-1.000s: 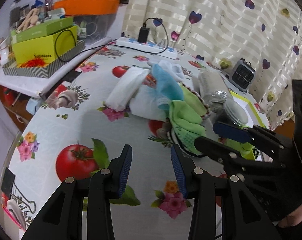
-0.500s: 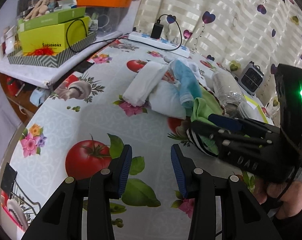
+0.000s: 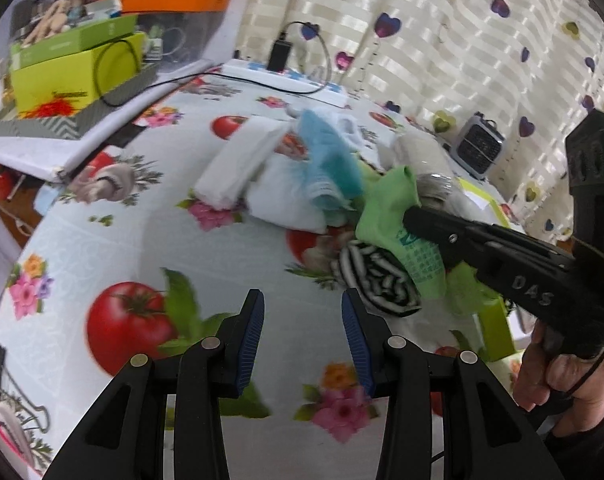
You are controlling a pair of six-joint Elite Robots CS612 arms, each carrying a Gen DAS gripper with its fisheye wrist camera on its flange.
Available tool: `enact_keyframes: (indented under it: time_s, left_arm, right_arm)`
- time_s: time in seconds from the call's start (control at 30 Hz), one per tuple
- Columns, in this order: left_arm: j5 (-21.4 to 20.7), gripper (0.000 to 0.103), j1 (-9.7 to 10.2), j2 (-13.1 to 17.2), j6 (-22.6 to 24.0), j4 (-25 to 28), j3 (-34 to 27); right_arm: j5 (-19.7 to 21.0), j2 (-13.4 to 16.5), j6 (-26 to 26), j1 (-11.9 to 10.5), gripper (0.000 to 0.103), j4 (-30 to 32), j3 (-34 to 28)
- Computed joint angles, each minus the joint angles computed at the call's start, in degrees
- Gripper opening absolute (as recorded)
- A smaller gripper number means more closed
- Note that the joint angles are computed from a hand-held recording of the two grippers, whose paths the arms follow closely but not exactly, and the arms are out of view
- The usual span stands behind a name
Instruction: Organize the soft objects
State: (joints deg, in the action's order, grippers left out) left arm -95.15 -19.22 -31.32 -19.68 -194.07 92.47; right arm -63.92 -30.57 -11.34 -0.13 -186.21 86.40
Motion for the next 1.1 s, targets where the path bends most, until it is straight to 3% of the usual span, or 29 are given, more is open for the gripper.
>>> enact_keyframes:
  time_s: [0.47, 0.6, 0.83, 0.9, 0.97, 1.1]
  left_arm:
    - [-7.7, 0.043, -0.87, 2.8, 1.7, 5.4, -6.5]
    - [-7.4, 0.046, -1.2, 3.5, 1.3, 7.0, -7.9]
    - [-1.9, 0.046, -2.64, 3.9, 3.7, 9.7, -9.3]
    - [-1.3, 0.038, -2.79, 4.0, 3.8, 9.6, -9.5]
    - [0.1, 0.017, -3.03, 4.0, 4.1, 9.8, -9.4]
    - [-0.9, 0.013, -2.85, 3.9, 4.1, 9.9, -9.1]
  right_arm:
    - [1.8, -2.3, 3.3, -2.1, 0.004, -7.7, 4.6]
    - [1.9, -2.6, 3.9, -2.6, 0.004, -8.9, 5.4]
    - [2.3, -2.7, 4.5, -3.1, 0.004, -9.4, 6.2]
    - [2.5, -2.8, 4.6, -3.2, 0.004, -9.7, 6.5]
    - [2.7, -3.0, 4.7, -3.3, 0.004, -10.2, 6.9]
    - [3.0, -3.3, 4.9, -3.5, 0.004, -11.3, 7.8]
